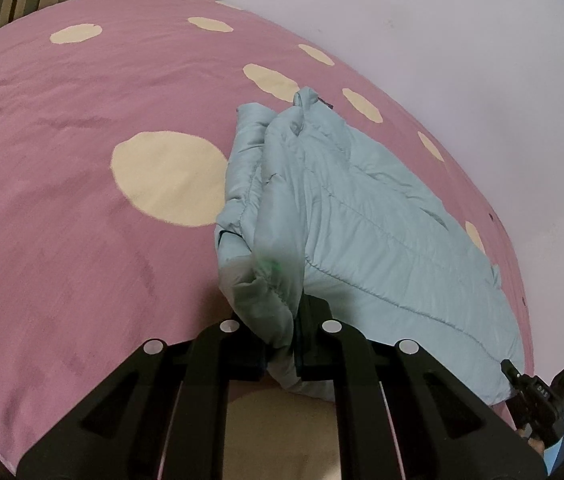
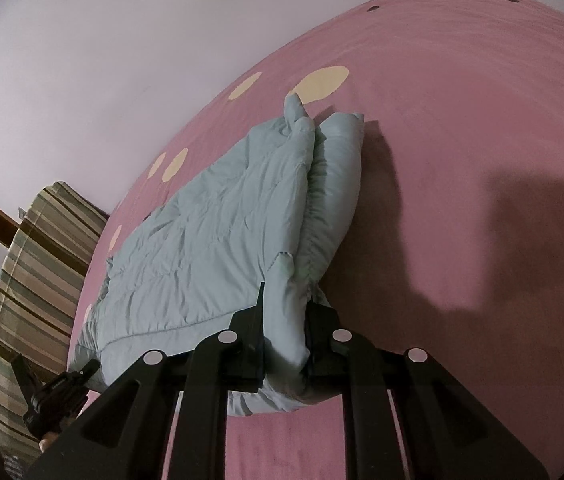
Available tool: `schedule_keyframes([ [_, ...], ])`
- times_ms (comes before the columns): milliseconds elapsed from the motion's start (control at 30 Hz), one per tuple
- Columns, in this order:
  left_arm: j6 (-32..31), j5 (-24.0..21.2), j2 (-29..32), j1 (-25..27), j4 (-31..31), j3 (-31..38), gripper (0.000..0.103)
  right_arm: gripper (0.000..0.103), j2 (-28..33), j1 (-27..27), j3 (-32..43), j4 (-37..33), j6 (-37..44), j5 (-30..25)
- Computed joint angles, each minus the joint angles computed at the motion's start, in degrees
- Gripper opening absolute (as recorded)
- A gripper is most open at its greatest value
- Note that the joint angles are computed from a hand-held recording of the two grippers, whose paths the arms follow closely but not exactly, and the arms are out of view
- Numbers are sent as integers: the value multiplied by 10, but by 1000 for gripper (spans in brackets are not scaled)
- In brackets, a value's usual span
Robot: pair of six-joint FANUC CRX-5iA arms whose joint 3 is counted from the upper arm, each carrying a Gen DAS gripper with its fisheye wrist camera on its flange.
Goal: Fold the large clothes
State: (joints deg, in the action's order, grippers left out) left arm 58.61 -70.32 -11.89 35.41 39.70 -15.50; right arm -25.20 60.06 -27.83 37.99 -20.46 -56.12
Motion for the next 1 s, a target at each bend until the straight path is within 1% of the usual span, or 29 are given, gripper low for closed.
schedule_keyframes([
  [300,-27,-50,-34,50,9,-23,9,14,-21,37,-11,4,-15,-25],
  [500,-52,-77,-51,82,10,-44,9,14,-32,46,-15,-12,-9,-34],
  [700,-67,-72,-52,82,13,-53,11,15,-32,28,-26,-26,-5,-10],
  [800,-76,-70,-54,83,12,-50,16,19,-34,24,-25,-28,2,-9],
  [833,-79,-71,-54,86,12,-48,22,21,-38,24,-27,-30,6,-13],
  [867,-84,-77,-53,90,12,-45,26,23,-38,25,-26,-31,7,-17],
  [933,-97,-90,-52,102,11,-40,39,27,-42,31,-23,-34,8,-31],
  [967,-103,-95,-52,108,10,-38,42,31,-44,37,-20,-35,8,-46],
  [1000,-109,-102,-52,116,8,-34,48,36,-47,46,-16,-34,8,-65],
])
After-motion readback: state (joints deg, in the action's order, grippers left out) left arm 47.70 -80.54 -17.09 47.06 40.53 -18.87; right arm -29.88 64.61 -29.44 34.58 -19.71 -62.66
